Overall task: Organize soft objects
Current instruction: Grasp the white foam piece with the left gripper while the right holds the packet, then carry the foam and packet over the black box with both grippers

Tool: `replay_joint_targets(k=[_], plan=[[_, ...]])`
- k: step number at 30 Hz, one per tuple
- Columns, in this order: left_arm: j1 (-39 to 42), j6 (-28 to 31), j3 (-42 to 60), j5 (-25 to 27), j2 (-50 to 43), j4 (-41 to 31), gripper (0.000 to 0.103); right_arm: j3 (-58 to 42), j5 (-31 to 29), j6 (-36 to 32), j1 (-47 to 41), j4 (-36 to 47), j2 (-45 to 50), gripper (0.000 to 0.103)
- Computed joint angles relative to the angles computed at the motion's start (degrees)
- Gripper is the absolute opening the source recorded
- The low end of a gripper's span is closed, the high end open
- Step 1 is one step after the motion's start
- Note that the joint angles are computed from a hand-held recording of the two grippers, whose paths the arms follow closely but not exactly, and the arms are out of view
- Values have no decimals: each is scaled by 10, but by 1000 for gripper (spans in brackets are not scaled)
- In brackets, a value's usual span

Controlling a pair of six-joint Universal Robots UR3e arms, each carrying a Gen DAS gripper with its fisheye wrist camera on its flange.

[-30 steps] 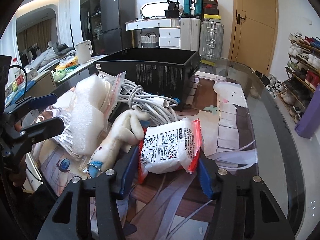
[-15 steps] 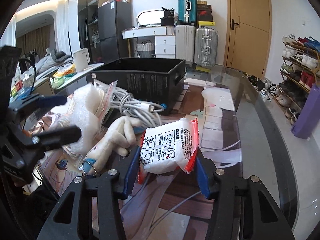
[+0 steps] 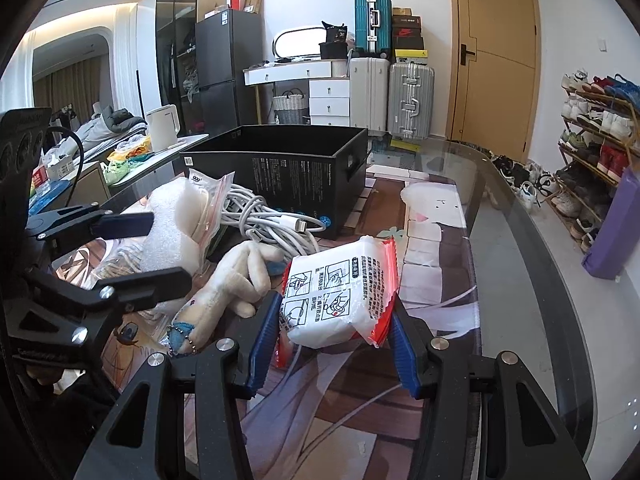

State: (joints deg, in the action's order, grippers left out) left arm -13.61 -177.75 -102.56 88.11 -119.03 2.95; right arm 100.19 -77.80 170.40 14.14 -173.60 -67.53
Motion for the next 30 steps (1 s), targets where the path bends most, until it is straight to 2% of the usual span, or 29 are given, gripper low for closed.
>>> replay_joint_targets(k=[3, 7, 22, 30], plan=[[2, 1, -3, -14, 1, -1, 48, 3, 0, -1, 3, -5, -2, 52], [10, -3, -19, -33, 12, 8, 43, 13, 4, -2, 3, -16, -9, 52], [45, -20, -87, -53, 74, 66, 42, 16, 17, -2, 13, -36, -32, 52], [56, -15, -76, -45, 83, 70, 42, -25, 32, 3, 15, 7, -42, 52]])
